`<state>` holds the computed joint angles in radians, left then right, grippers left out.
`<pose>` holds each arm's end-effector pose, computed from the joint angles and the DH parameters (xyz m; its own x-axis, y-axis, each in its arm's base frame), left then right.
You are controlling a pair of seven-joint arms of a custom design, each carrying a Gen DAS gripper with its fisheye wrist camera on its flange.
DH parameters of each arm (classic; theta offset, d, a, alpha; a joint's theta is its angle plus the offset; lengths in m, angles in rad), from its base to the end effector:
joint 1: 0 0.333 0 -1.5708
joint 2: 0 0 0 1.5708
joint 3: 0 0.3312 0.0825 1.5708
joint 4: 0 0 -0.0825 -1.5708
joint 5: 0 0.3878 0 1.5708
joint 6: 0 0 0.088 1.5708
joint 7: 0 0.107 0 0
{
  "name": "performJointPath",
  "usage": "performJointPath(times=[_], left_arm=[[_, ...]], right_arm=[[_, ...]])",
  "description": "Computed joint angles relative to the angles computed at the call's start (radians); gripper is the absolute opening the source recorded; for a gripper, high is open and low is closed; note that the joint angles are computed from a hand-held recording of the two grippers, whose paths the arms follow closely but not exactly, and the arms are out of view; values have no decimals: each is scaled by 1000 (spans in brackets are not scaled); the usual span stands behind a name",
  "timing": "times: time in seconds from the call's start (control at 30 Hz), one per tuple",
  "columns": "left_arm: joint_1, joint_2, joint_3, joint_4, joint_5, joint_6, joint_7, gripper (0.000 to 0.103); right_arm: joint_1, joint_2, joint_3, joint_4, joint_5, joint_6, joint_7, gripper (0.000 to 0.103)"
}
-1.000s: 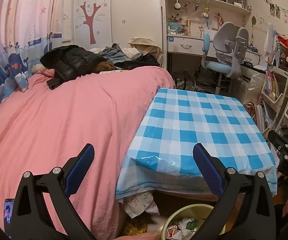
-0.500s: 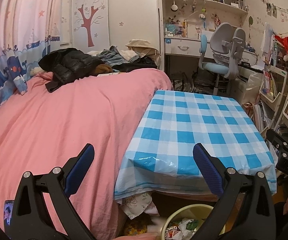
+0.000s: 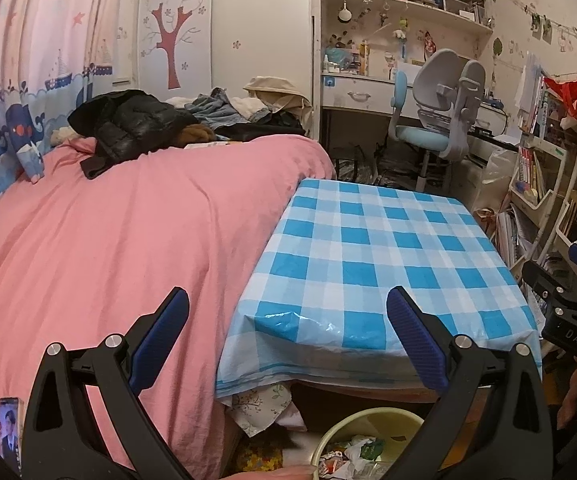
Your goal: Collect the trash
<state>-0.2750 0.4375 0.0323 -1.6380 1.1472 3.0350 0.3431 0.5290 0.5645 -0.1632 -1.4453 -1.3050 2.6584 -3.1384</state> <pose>0.6722 -0.2418 0.4533 -0.1196 -0.9928 0.0065 -0.5145 0.0564 -0.8556 0.6875 0.3219 0.4294 -0.1568 -0.9861 0.0553 -0.4445 0.0205 -0.8955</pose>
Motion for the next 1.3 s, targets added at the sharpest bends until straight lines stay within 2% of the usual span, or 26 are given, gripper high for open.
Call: performJointPath(times=[0.83, 1.03, 1.3], left_arm=[[-16, -2, 18, 2, 91, 27, -59, 96], [13, 3, -18, -5, 30, 53, 24, 96], [-8, 5, -7, -6, -25, 33, 82, 96]], right_arm=[[0, 0, -1, 1, 1, 1, -2, 95], [1, 1, -1, 1, 3, 0, -4, 95], [1, 1, 0, 2, 5, -1, -6, 95]])
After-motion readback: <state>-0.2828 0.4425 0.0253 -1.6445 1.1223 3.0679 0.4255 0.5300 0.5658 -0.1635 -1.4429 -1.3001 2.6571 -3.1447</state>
